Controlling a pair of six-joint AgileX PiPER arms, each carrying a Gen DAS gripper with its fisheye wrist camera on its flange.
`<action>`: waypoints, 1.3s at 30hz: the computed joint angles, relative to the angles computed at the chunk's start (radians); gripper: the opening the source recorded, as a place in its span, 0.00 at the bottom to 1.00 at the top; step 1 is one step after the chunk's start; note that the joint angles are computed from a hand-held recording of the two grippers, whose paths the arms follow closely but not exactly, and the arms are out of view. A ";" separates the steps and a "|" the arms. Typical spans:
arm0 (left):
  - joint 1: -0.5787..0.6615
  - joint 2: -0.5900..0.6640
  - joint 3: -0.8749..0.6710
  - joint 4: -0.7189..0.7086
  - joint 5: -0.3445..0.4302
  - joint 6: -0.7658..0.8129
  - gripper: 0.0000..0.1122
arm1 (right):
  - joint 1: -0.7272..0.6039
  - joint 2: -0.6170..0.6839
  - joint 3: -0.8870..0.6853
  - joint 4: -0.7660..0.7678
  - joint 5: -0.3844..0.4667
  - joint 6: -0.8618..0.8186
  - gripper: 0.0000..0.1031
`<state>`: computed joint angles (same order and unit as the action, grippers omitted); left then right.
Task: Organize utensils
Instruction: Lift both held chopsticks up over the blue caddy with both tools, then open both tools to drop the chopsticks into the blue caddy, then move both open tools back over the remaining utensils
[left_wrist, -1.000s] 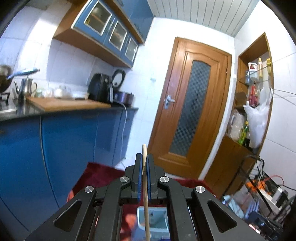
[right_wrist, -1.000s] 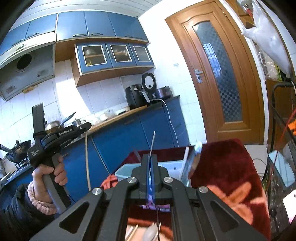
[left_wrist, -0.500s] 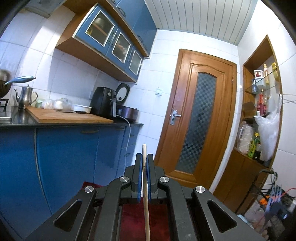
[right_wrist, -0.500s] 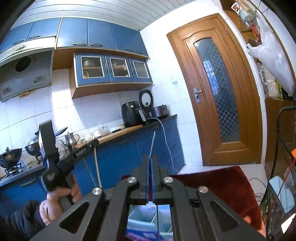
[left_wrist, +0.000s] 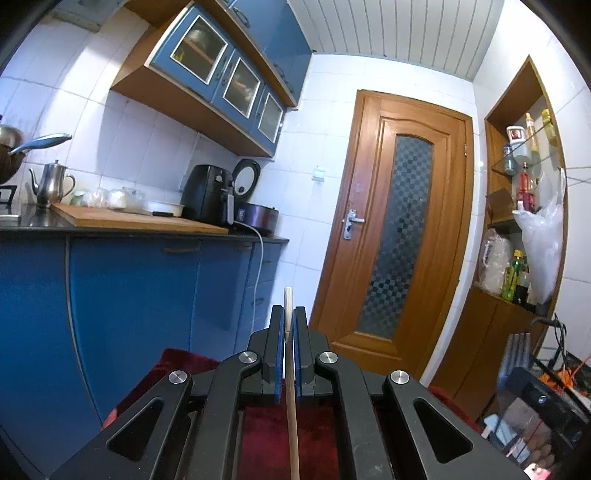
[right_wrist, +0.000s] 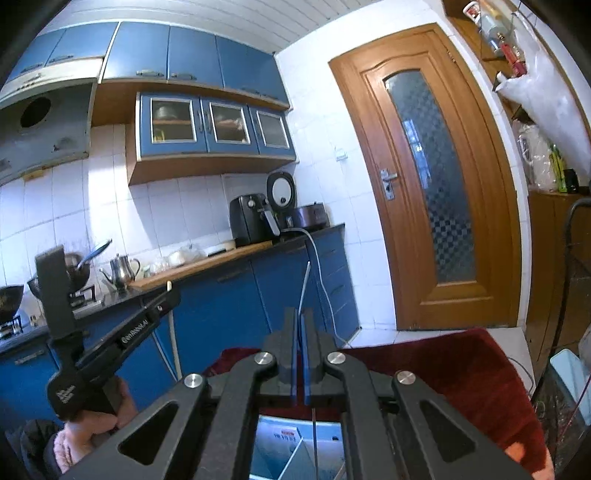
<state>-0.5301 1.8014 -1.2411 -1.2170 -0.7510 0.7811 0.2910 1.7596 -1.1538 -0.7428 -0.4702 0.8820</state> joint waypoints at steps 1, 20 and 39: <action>-0.003 0.001 0.010 0.005 0.000 -0.007 0.04 | 0.002 0.005 0.001 -0.012 0.002 0.005 0.03; -0.047 -0.067 0.201 0.008 0.069 -0.054 0.04 | 0.001 -0.012 0.089 -0.219 0.020 0.133 0.03; -0.089 -0.216 0.321 -0.171 0.170 0.078 0.33 | -0.006 -0.167 0.219 -0.233 0.000 0.195 0.27</action>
